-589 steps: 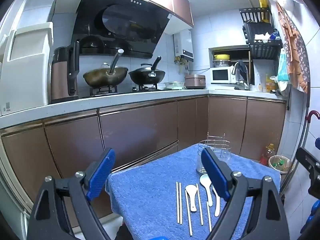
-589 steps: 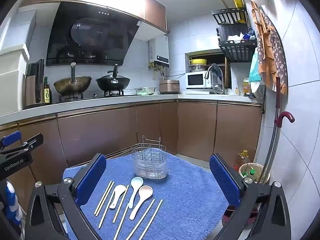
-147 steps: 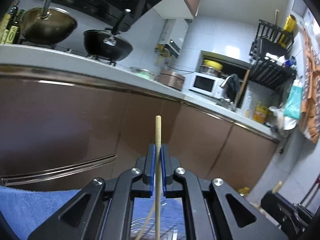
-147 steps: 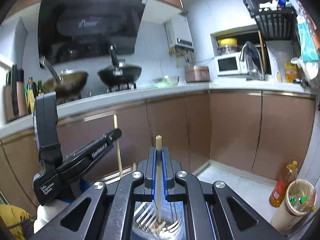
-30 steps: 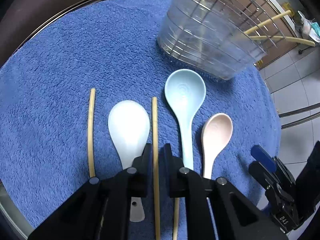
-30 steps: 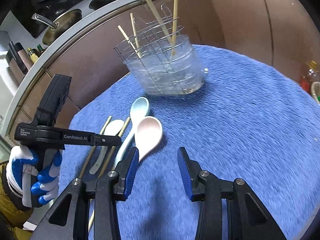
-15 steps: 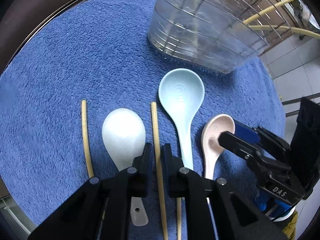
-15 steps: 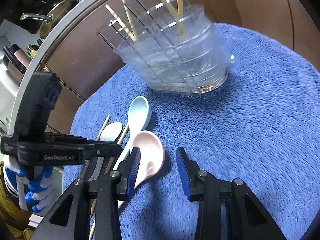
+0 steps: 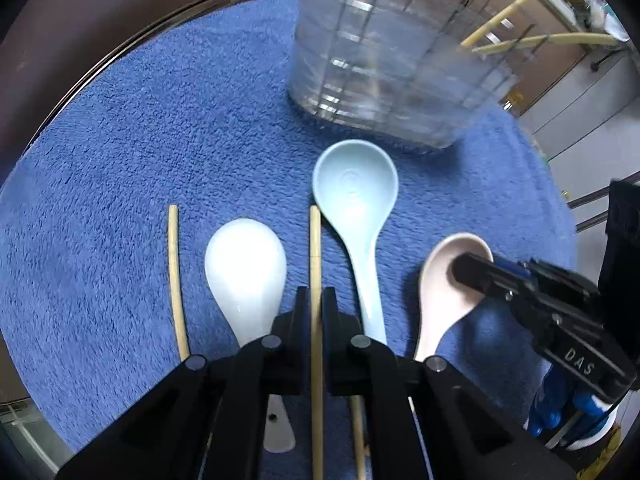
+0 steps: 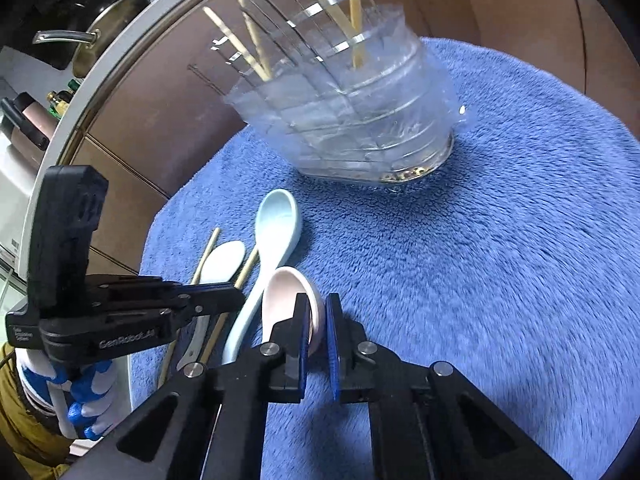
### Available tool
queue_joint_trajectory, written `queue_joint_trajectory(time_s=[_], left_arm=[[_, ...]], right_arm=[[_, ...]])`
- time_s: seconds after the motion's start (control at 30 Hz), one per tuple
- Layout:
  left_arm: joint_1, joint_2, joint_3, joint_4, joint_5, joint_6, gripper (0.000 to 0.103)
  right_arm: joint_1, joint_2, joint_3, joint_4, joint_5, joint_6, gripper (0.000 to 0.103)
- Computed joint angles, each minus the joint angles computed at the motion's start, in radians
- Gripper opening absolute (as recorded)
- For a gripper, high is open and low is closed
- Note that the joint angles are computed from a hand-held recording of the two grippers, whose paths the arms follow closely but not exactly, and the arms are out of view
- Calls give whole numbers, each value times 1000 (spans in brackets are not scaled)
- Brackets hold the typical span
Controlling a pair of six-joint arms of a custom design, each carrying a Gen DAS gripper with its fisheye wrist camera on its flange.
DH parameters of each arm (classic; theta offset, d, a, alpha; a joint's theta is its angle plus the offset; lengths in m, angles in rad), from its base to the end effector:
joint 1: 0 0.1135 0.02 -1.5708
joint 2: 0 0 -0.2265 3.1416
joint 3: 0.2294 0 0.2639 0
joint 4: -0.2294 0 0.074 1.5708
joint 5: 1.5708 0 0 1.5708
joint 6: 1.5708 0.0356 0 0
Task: Organize utensils
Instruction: 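Lower the right tool onto the pink spoon handle while the left tool reaches a chopstick, then lift the pink spoon with the right tool toward the holder while the left tool carries its chopstick there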
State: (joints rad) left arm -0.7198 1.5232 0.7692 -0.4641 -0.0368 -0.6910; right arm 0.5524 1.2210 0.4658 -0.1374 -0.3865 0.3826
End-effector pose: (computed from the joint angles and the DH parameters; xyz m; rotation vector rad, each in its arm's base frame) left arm 0.2080 -0.1806 0.1047 0.0316 2.8352 -0.2879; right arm 0.1953 0.1362 0.1105 -0.3952 2.5492 0.8587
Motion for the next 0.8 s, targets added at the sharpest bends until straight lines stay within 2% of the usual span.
queue_joint_trajectory(time_s=[0.27,0.37,0.47,0.67,0.8], left_arm=[[-95,-302,-143,-41,-96,-57,5],[-155,-470,-212,-68,-145,-90,5],[-216,-588,-239,-102,-203,-115,5],[-330,-816,-282,-221,-325,-174,5],[-386,-892,-283,-278,-401,-189,5]], right_arm=[[110,-483,-124,-268,171,59,8],[266,-573,-114,-341,325,139,8],[413,-702,-111,-469,465,215,8],[622,-651,-59,-512,686,329,8],[695,-648,-8,-583,800,366,8]])
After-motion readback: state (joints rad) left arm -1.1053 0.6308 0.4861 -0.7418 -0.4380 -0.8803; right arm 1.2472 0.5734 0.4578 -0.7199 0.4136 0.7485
